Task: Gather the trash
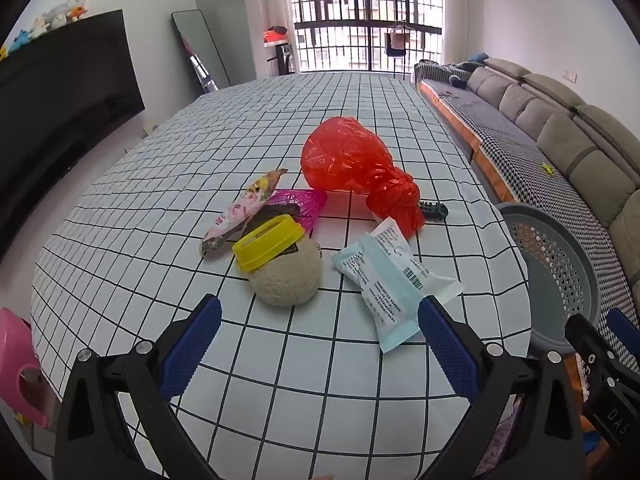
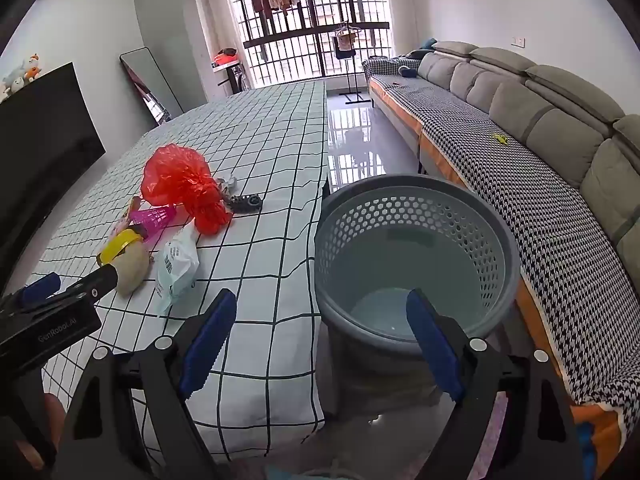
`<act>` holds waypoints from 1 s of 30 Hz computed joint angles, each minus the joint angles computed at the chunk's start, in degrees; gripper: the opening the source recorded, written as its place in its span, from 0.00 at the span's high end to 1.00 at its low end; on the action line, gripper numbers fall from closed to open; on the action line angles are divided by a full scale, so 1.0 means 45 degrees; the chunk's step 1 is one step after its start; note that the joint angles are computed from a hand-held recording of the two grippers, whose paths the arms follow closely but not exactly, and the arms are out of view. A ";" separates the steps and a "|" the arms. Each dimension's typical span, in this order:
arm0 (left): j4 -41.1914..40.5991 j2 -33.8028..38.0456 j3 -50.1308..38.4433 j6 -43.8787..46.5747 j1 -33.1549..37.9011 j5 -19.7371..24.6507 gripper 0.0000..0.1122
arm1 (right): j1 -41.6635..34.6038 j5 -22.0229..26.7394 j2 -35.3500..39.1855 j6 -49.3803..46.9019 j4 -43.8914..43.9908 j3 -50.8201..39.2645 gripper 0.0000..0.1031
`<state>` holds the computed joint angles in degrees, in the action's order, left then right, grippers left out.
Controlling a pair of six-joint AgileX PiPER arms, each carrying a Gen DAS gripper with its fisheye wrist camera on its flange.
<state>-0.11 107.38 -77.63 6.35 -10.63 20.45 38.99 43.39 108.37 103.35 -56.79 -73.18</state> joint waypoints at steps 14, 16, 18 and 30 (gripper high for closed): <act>0.0121 -0.0169 -0.0052 -0.0006 0.0010 0.0143 0.14 | 0.0218 0.0227 -0.0182 -0.0140 0.0183 0.0015 0.20; -0.0005 -0.0123 -0.0197 0.0149 0.0058 0.0261 0.14 | 0.0097 0.0154 -0.0167 -0.0112 0.0078 0.0038 0.20; 0.0201 -0.0193 0.0105 -0.0056 -0.0006 -0.0071 0.14 | 0.0086 0.0191 -0.0157 -0.0208 0.0137 -0.0047 0.20; 0.0236 -0.0280 0.0228 -0.0095 -0.0007 -0.0094 0.14 | 0.0238 0.0170 -0.0270 0.0122 -0.0016 0.0213 0.19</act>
